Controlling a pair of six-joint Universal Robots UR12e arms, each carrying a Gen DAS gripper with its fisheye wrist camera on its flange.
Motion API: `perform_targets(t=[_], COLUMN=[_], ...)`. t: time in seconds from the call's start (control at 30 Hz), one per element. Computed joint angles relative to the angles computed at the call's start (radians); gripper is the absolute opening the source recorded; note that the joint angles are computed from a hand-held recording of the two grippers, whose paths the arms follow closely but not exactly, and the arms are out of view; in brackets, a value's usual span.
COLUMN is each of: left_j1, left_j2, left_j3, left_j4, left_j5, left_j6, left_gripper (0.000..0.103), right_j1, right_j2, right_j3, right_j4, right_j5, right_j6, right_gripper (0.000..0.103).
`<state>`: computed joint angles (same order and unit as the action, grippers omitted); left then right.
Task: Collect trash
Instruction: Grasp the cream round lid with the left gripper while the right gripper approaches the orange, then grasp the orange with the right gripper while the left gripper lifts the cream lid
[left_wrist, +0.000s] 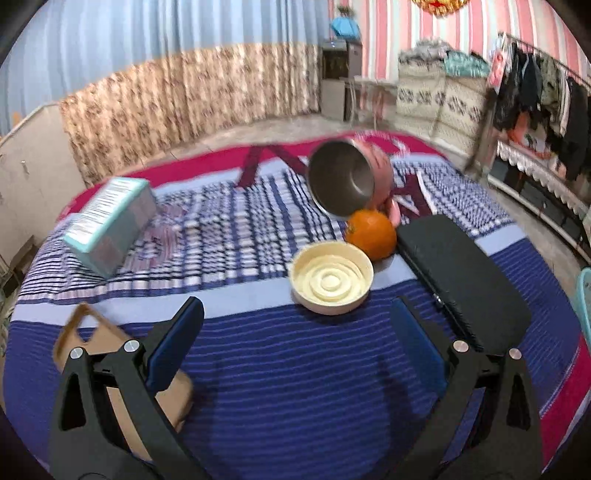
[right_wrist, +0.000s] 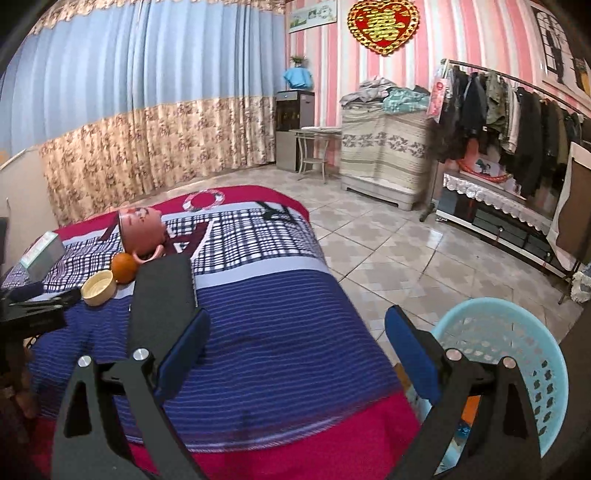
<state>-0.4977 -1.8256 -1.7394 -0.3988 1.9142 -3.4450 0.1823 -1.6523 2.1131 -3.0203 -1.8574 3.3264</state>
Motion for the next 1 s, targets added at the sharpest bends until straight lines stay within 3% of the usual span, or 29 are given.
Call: perform_targets(t=[0.13,0.2,0.27,0.43,0.6,0.73,0.87,1.0], left_j1=[0.003,0.008,0.02,0.031,0.037,0.048,0.071,0.115], left_j2=[-0.036,-0.049,-0.052,-0.036,0.034,0.108,0.141,0.163], left_j3=[0.046,0.064,0.072,0.051,-0.036,-0.138,-0.196,-0.235], left_j4=[-0.061,-0.073,-0.091,-0.081,-0.014,0.079,0.16,0.169], left_j5=[-0.033,-0.058,-0.115,-0.14,-0.051,0.111,0.233,0.218], left_j6=[0.027,0.027,0.034,0.014,0.002,0.023,0.02,-0.089], left_gripper=[0.097,0.09,0.064,0.06,0.06,0.06,0.06,0.06], right_j1=[0.005,0.006,0.008,0.017,0.03,0.059,0.105,0.136], right_j2=[0.018,0.026,0.029,0.041,0.068,0.113,0.182,0.252], right_j3=[-0.011,-0.017,-0.019,-0.025,-0.056,-0.11,-0.187,-0.27], right_j4=[0.01,0.018,0.025,0.019,0.036,0.045,0.059,0.129], right_j5=[0.009,0.013,0.019,0.055,0.109,0.166,0.168,0.196], right_j6=[0.004,0.012,0.013,0.004,-0.008,-0.027,-0.051,-0.072], right_gripper=[0.094,0.094,0.094,0.094,0.093,0.093,0.093,0.088])
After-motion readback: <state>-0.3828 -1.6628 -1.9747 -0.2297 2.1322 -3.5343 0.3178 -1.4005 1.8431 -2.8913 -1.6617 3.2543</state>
